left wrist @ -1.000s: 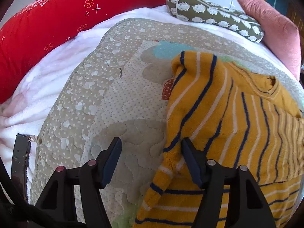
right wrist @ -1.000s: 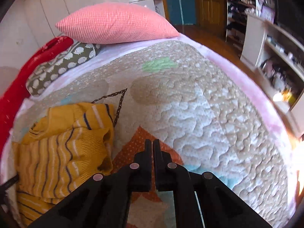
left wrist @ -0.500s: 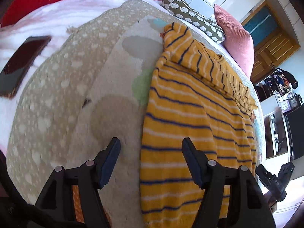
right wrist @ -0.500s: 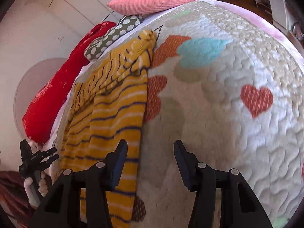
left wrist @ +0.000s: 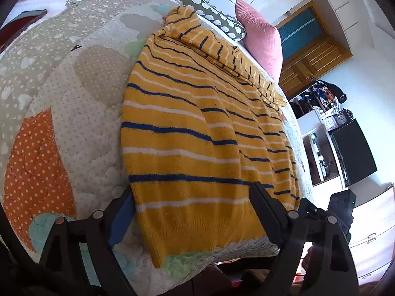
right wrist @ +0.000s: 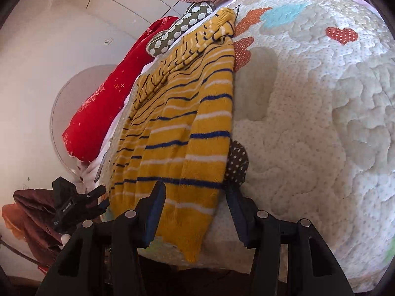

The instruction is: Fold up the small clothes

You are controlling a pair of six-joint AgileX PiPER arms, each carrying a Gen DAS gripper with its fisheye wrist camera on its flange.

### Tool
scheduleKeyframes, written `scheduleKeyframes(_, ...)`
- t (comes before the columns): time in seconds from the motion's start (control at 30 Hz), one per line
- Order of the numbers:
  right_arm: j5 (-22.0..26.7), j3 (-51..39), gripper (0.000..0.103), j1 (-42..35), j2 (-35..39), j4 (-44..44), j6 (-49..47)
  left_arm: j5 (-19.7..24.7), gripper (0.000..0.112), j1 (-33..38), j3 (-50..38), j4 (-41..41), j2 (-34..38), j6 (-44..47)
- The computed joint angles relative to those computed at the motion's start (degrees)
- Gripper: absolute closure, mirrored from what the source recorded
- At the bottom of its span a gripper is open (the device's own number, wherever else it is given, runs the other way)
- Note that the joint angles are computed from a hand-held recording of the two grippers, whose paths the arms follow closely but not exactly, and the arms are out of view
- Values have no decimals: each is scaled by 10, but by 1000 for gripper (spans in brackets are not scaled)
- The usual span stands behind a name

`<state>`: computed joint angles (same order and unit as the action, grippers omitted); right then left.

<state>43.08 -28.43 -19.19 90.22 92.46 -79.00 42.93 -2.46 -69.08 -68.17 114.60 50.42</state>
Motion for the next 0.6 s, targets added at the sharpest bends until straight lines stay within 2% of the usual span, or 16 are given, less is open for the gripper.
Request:
scheduleKeyframes(0.07, -11, -3, 48, 21, -2, 12, -5, 38, 26, 2, -15, -7, 10, -3)
scheduleKeyframes(0.13, -21, -10, 48, 41, -1, 21, 1, 56, 26, -5, -18, -11, 12, 3)
scheduleKeyframes(0.27, -41, -15, 49, 80, -4, 27, 5, 62, 59, -13, -10, -15, 20, 2)
scheduleKeyframes(0.33, -51, -13, 51, 88, -6, 34, 5, 71, 62, -2, -3, -37, 30, 11)
scheduleKeyframes(0.4, -46, -14, 58, 80, 1, 34, 12, 86, 62, 7, -9, -59, 47, 8)
scheduleKeyframes(0.47, -50, -17, 71, 76, 9, 36, 19, 73, 62, -1, -13, -53, 49, -10)
scheduleKeyframes(0.5, -64, -18, 75, 83, 9, 38, 23, 55, 70, -11, -15, -35, 42, -23)
scheduleKeyframes(0.53, -79, -20, 85, 89, 6, 31, 33, 29, 80, -24, -19, -1, 32, -51)
scheduleKeyframes(0.57, -88, -22, 92, 95, 5, 27, 39, -1, 98, -38, -23, 41, 22, -91)
scheduleKeyframes(0.6, -84, -27, 93, 93, 5, 14, 53, -10, 98, -41, -24, 61, 18, -113)
